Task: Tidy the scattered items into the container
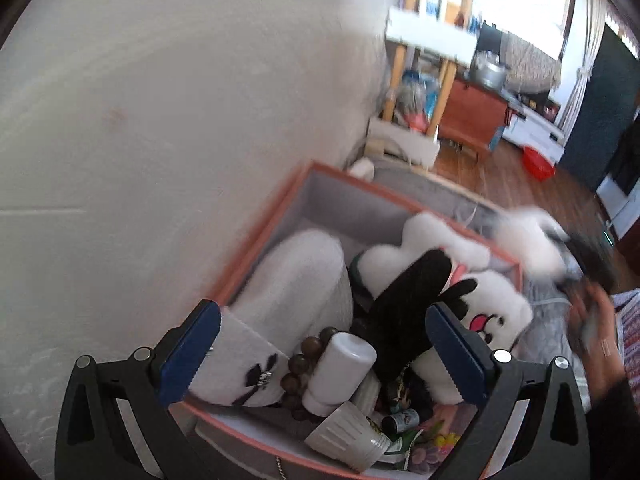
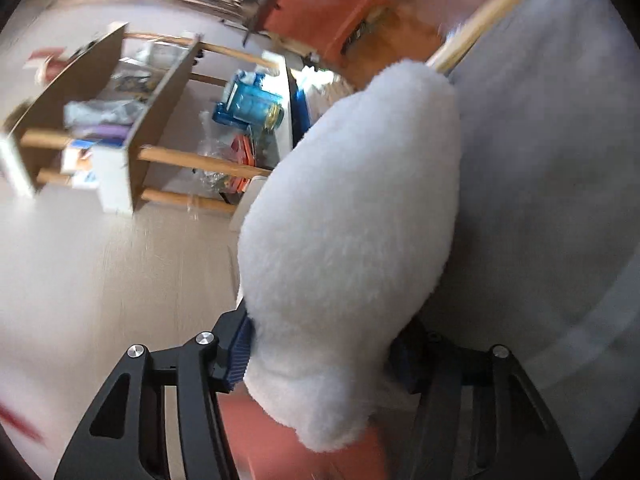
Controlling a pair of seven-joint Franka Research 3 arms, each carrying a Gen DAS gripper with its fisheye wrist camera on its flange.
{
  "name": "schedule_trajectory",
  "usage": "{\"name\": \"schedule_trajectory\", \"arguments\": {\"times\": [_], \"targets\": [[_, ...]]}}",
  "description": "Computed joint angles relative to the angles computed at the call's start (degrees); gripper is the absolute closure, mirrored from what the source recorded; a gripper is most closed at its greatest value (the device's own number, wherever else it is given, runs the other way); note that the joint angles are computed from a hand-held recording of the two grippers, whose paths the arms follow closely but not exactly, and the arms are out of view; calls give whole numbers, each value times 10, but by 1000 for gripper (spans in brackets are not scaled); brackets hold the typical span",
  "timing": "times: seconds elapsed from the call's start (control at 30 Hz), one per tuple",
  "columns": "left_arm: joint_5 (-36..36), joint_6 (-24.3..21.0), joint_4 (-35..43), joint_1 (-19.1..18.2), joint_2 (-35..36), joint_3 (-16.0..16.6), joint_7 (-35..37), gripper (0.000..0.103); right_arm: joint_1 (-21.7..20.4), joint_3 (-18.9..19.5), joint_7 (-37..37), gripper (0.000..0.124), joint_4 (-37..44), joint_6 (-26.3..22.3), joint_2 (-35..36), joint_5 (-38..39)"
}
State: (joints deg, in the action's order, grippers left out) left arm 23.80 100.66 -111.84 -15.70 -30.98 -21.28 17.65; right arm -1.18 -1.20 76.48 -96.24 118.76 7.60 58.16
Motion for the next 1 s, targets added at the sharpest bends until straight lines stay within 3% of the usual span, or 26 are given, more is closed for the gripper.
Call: {"name": "schedule_trajectory", "arguments": {"times": [0.07, 0.2, 0.3, 0.4, 0.47, 0.53, 0.6, 0.67, 0.83, 1.0], "targets": [[10, -8, 3, 3, -14, -5, -8, 0, -18, -22, -21, 69, -49, -35, -72, -41], [13, -31, 15, 6, -39, -19, -29, 0, -36, -82, -49, 69, -114, -162, -220, -59], [22, -50, 34, 10, -61, -44, -63, 0, -9, -100, -75, 68, -115, -243, -298, -44], [53, -71, 52, 20, -68, -76, -75, 0, 46, -81, -86, 67, -107, -274, -337, -18], [73, -78, 59, 23, -64, -85, -66, 0, 88, -58, -88, 64, -105, -268, -338, 5], [83, -82, 54, 23, -62, -82, -55, 0, 125, -23, -87, 40, -111, -224, -327, 22], [74, -78, 39, 17, -64, -68, -51, 0, 139, 23, -81, 28, -113, -149, -315, -21], [56, -68, 18, 7, -71, -46, -47, 0, 136, 43, -67, 28, -134, -89, -322, -77], [32, -42, -18, 3, -84, -19, -42, 0, 129, -19, -75, 28, -232, -96, -390, -122], [34, -31, -3, 7, -67, -35, -39, 0, 45, -68, -40, 28, -354, -132, -539, -232]]}}
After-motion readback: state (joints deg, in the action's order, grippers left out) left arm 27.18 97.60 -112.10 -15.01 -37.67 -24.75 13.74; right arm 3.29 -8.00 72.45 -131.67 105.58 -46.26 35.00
